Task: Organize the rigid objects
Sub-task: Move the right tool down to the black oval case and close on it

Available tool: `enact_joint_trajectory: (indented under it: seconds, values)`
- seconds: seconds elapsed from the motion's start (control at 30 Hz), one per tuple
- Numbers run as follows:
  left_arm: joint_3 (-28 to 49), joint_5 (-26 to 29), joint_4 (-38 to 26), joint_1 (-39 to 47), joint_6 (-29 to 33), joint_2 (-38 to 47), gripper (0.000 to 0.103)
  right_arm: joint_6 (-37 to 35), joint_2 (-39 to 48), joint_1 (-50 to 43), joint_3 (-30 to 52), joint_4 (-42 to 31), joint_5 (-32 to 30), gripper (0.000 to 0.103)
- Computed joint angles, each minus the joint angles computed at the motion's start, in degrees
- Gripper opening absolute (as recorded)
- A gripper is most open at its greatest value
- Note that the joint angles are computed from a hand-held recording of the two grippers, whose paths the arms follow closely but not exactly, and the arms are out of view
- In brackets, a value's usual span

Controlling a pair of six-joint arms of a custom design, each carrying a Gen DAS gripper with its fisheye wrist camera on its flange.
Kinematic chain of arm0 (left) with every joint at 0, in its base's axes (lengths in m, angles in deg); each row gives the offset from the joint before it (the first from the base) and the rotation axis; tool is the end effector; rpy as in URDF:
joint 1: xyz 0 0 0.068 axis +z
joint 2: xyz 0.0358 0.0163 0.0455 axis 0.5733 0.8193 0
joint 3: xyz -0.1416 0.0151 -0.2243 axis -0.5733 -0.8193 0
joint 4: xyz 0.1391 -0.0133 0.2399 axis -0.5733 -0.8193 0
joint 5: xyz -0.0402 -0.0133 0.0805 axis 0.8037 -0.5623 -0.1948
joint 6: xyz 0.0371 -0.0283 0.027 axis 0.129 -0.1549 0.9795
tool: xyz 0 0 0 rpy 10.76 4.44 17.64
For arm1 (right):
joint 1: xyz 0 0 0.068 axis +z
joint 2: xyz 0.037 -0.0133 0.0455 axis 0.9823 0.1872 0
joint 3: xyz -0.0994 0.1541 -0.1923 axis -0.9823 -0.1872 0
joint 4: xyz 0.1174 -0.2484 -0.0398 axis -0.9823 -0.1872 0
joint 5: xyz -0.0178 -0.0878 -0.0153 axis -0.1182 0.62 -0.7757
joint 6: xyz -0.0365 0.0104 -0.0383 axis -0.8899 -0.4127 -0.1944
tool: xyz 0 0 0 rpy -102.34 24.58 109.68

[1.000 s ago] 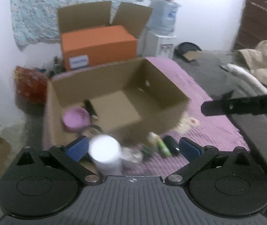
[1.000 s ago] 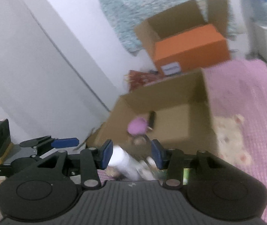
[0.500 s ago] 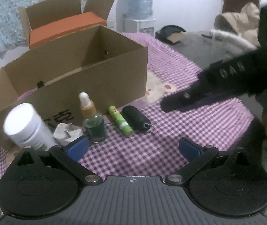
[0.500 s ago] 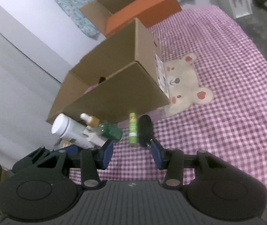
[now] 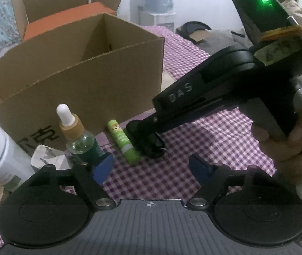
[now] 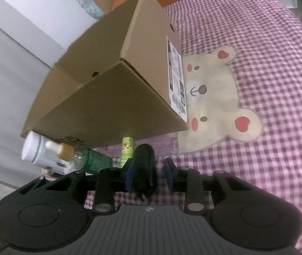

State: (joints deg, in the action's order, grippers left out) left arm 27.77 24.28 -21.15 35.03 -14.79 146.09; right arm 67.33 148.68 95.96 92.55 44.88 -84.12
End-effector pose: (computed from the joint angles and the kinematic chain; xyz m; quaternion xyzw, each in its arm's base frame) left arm 0.2036 -0.0162 0.0562 0.3600 0.8705 -0.1366 0.3064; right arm 0.2371 0.0791 0.0393 0.1550 0.9234 0.2474 0.2492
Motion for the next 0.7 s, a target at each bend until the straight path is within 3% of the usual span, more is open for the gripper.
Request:
enact_joint_trajectory:
  seconds: [0.37, 0.5, 0.7]
  values:
    - [1.29, -0.55, 0.29, -1.96, -1.05, 2.21, 0.076, -5.3, 0.32, 5.05, 4.09, -6.02, 4.87, 0.025]
    - [1.52, -0.39, 0.49, -2.13, -1.43, 3.09, 0.074, -4.2, -0.02, 5.95, 2.87, -4.87, 5.76, 0.024]
    - [1.51, 2.74, -4.46, 0.27, 2.26, 1.25, 0.074, -0.2, -4.5, 6.13, -3.63, -2.17, 4.71, 0.023]
